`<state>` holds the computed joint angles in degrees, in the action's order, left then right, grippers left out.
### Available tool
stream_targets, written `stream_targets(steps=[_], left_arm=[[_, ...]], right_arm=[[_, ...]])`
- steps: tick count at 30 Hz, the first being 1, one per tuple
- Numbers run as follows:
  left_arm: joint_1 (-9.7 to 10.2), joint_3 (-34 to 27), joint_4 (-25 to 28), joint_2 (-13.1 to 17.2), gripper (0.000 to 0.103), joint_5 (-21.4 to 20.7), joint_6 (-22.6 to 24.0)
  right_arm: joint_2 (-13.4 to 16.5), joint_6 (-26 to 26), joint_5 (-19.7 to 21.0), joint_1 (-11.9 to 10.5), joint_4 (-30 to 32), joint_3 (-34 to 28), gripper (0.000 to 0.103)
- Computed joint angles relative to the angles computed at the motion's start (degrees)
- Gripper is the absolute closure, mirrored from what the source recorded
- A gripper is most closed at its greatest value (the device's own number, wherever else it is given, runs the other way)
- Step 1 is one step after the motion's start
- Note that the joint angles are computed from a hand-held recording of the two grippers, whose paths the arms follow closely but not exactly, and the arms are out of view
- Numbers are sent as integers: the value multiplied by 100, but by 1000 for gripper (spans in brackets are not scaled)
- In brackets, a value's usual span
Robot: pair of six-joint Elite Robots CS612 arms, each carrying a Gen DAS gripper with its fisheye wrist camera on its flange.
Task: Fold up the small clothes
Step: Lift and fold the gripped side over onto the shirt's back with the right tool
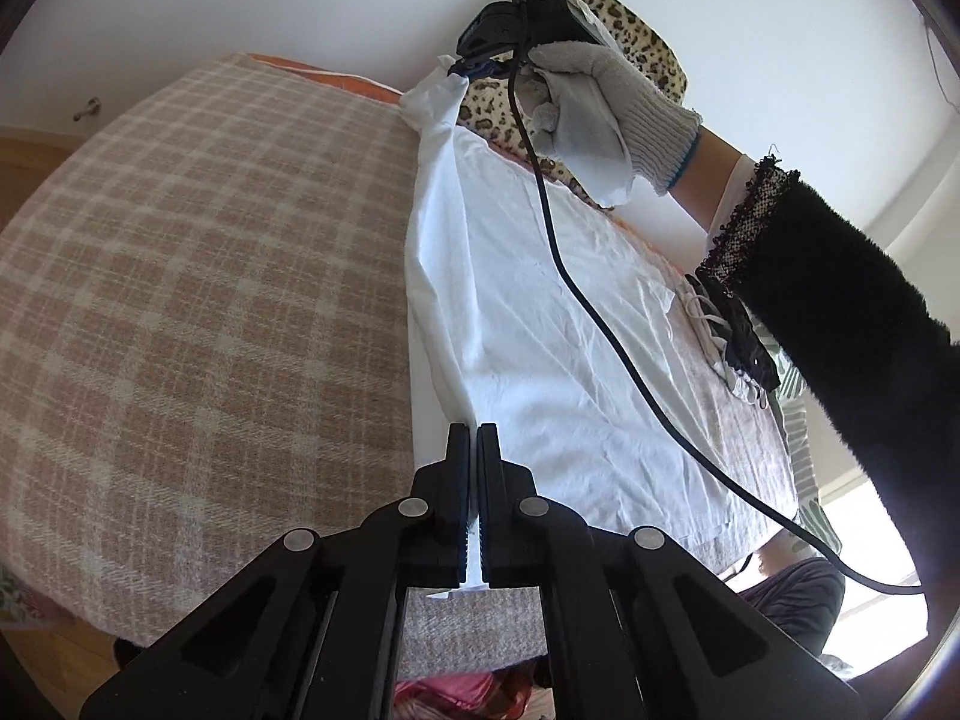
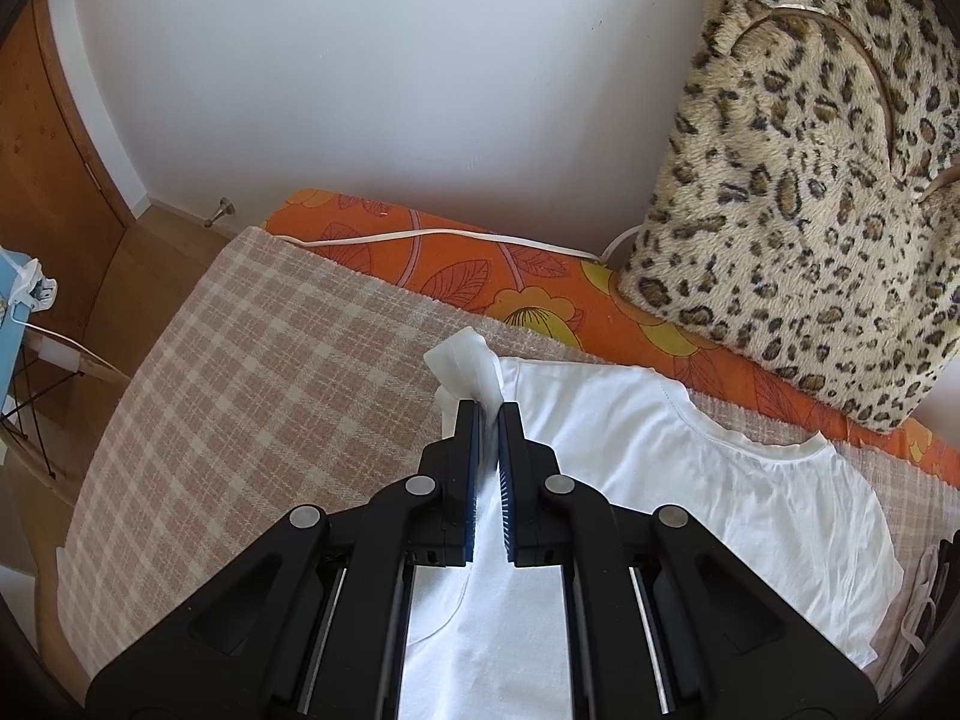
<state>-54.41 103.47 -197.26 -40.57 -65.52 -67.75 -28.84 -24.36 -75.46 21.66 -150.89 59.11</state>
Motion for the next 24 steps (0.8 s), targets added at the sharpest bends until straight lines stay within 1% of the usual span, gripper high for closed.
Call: stream_targets(steps=[7, 11, 15, 16, 24], left_arm=[[18, -370, 144, 78, 102, -304, 634], [44, -553, 213, 135, 102, -473, 905], [54, -661, 271, 182, 102, -630, 1051], [64, -784, 363, 232, 102, -667, 1095], [93, -1097, 650, 367, 102, -960, 1290]], right_arm=[[-34, 36, -67, -141, -45, 20, 96], [-64, 53, -120, -241, -87, 74, 96], [-74, 111, -149, -355, -114, 117, 96], [-68, 133, -147, -385, -101, 118, 96], [42, 282, -143, -575, 71, 60, 96]])
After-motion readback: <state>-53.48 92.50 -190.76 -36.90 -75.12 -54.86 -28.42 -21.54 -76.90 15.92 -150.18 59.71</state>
